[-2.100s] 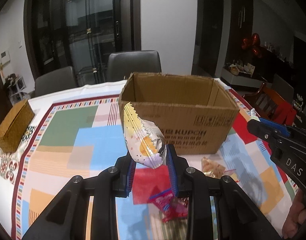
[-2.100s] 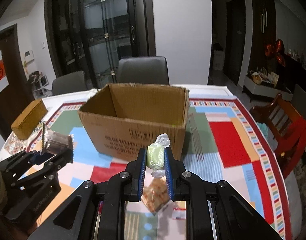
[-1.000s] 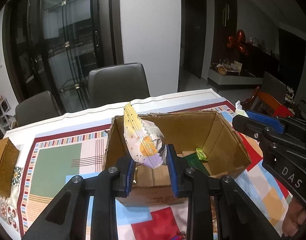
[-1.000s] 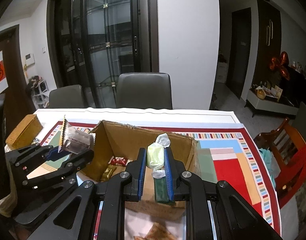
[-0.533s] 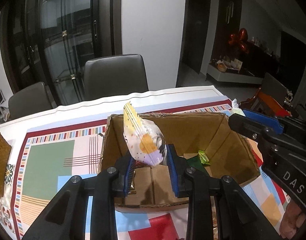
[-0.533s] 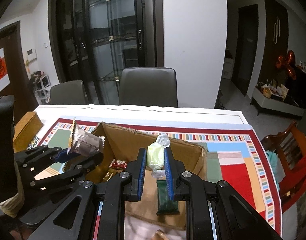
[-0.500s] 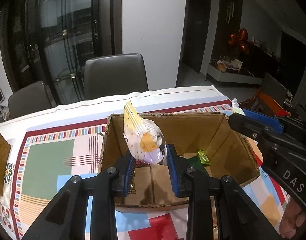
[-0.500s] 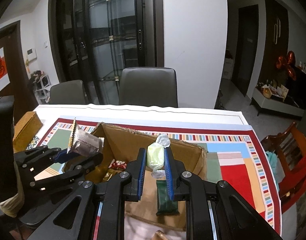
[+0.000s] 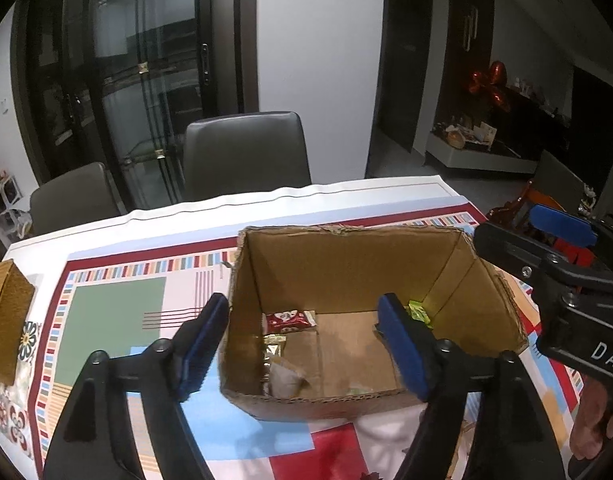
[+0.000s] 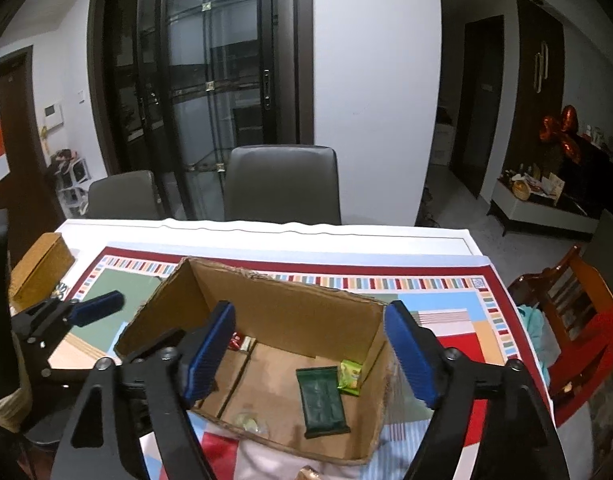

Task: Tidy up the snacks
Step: 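Open left tool inside box while right tool releases green candy inside, then withdraw both tools from the box toward the remaining snacks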

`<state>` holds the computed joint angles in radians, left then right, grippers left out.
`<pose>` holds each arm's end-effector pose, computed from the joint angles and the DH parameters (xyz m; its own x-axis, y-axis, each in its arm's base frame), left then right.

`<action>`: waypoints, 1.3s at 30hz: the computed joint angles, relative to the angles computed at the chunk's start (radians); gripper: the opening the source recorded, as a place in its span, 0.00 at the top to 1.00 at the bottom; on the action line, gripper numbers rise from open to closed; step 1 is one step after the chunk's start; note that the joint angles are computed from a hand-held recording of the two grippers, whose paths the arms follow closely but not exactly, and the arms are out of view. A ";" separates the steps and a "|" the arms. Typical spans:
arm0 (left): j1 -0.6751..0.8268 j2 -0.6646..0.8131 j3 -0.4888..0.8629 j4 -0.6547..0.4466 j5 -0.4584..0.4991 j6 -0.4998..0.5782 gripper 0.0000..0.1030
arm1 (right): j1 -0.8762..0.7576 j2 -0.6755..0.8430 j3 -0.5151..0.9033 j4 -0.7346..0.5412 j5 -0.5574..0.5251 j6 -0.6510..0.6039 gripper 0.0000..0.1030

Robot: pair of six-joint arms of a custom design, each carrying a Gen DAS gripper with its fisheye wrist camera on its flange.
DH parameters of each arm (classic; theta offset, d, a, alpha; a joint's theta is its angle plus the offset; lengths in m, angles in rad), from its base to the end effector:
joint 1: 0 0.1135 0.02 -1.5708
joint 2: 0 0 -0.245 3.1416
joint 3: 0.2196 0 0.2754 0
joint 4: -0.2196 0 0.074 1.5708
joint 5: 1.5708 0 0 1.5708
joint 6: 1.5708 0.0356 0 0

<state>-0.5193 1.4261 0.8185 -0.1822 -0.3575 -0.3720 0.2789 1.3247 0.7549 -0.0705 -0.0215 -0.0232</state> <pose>0.2798 -0.1456 0.1755 -0.6657 -0.0117 -0.7462 0.0098 0.9997 -0.0244 0.2948 0.0852 0.1912 -0.5674 -0.1866 -0.8020 -0.3050 0.9523 -0.0058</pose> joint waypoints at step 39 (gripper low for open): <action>-0.234 -0.163 -0.117 -0.194 -0.235 -0.258 0.12 | -0.066 -0.342 -0.249 -0.070 -0.036 -0.020 0.22</action>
